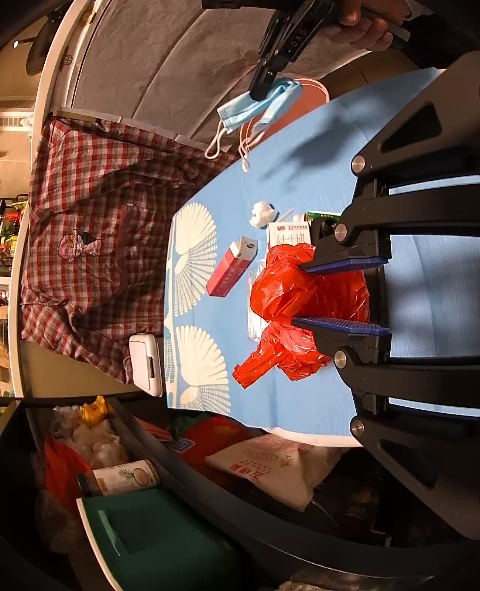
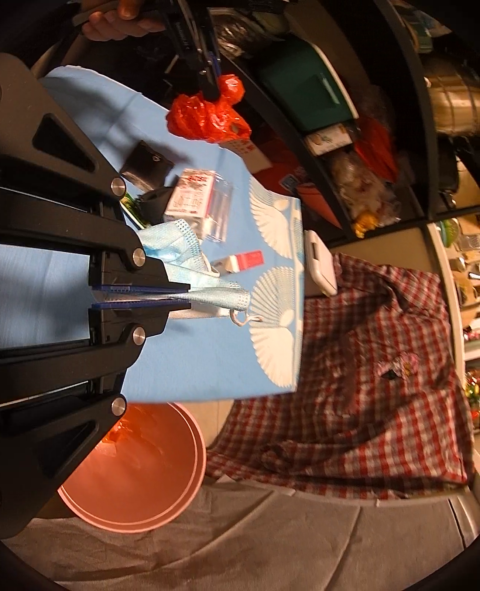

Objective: Collect trash
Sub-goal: 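Lift the red bag and face mask and carry both over the pink bin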

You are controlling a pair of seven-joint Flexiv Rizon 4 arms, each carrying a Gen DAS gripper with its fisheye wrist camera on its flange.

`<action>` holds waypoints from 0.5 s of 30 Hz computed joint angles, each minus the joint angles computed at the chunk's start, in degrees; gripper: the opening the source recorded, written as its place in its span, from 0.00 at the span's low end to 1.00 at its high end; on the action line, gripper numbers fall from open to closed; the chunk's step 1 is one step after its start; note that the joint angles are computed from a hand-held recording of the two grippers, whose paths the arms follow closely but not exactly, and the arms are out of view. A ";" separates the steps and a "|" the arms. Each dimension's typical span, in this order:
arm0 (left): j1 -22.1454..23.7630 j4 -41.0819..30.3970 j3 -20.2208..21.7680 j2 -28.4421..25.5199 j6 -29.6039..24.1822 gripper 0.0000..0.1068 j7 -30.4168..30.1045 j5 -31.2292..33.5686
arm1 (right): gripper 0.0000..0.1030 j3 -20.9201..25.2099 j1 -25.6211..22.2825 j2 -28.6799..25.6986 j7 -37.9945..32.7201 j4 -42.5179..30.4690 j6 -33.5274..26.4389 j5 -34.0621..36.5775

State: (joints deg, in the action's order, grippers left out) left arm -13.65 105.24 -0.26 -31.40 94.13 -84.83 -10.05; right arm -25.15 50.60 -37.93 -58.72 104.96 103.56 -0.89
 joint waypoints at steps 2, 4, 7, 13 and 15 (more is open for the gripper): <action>-0.94 -0.58 0.81 -0.32 0.26 0.21 -0.50 0.01 | 0.04 -1.38 0.95 -0.06 0.04 0.35 0.67 0.71; -1.33 -0.93 1.01 -0.51 0.42 0.21 -0.86 -0.03 | 0.04 -3.18 2.31 -0.19 -0.18 0.85 1.46 1.78; -1.88 -1.87 1.25 -1.01 0.22 0.21 -1.20 -0.09 | 0.04 -4.56 3.39 -0.09 -0.95 1.51 2.30 3.37; -3.07 -3.73 1.54 -2.00 0.10 0.21 -1.81 0.05 | 0.04 -5.62 3.98 0.28 -2.40 2.04 2.98 5.81; -3.14 -4.27 1.22 -2.30 0.09 0.21 -1.85 0.07 | 0.04 -6.22 4.37 0.27 -2.86 2.35 3.23 6.56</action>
